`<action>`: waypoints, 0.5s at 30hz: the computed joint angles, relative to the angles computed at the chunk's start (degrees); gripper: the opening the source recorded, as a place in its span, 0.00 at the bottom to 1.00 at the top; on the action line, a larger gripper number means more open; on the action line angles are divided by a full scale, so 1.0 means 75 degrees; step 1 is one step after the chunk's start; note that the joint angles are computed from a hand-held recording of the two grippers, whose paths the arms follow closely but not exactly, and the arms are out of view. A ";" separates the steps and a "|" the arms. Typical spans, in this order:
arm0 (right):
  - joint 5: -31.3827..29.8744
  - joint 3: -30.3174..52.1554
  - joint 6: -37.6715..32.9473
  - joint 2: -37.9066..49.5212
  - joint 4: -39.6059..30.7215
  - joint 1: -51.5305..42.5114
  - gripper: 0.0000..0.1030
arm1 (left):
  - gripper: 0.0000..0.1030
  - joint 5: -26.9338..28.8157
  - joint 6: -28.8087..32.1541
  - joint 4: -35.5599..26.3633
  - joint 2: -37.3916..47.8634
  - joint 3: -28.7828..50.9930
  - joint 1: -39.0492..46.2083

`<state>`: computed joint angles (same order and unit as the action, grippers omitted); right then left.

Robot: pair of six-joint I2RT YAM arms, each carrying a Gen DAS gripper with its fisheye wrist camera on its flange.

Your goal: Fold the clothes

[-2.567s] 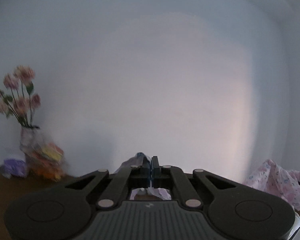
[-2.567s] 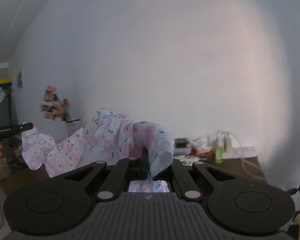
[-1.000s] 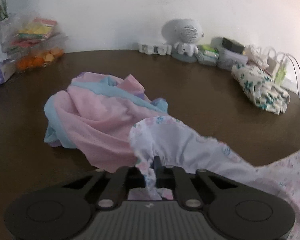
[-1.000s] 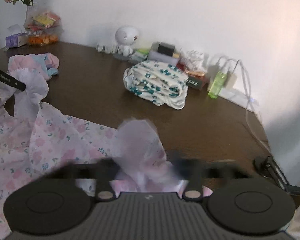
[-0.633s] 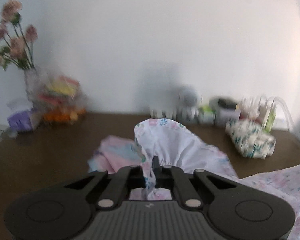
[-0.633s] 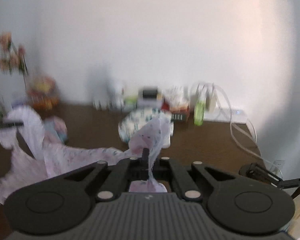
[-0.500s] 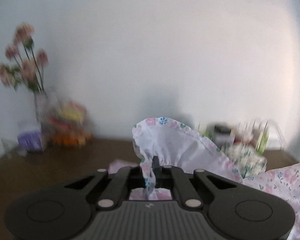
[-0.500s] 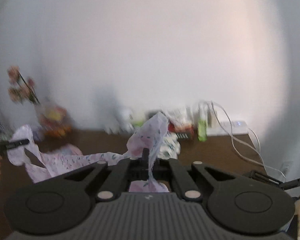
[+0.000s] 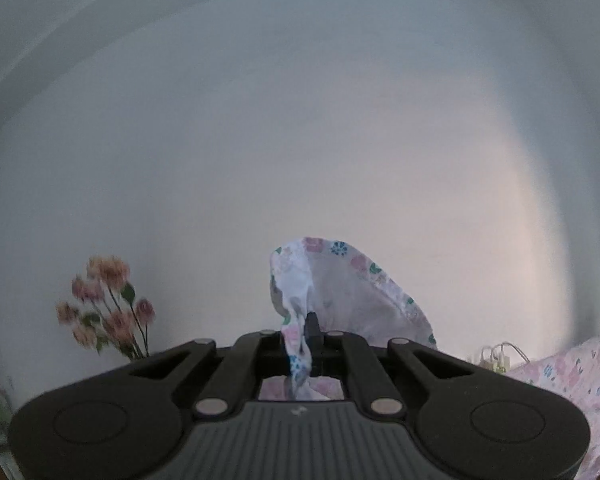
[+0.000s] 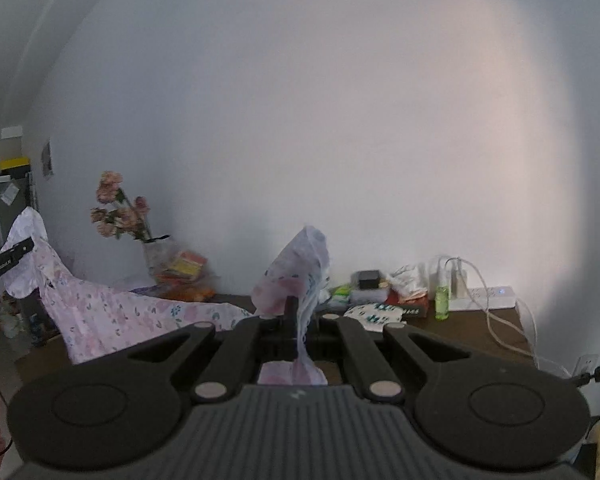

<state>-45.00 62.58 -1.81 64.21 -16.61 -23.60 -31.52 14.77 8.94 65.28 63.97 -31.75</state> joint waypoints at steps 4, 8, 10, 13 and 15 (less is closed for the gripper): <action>-0.0105 0.1565 -0.0579 0.1102 -0.1785 -0.0040 0.00 | 0.02 0.0135 0.0051 -0.1317 0.0557 0.1016 0.0206; 0.1053 0.3414 -0.0610 0.3614 -0.2749 0.0613 0.00 | 0.03 0.1016 -0.1070 -0.3315 0.2884 0.2978 0.0839; 0.1724 0.4064 -0.0179 0.5084 -0.2583 0.0966 0.01 | 0.03 0.1081 -0.1605 -0.4051 0.4414 0.4007 0.0970; 0.2411 0.5285 0.0659 0.7176 -0.2497 0.1307 0.06 | 0.03 0.1103 -0.2366 -0.5113 0.6758 0.5676 0.1221; 0.2944 0.5782 0.1159 0.8097 -0.2377 0.1451 0.36 | 0.03 0.1361 -0.2732 -0.5447 0.7748 0.6297 0.1388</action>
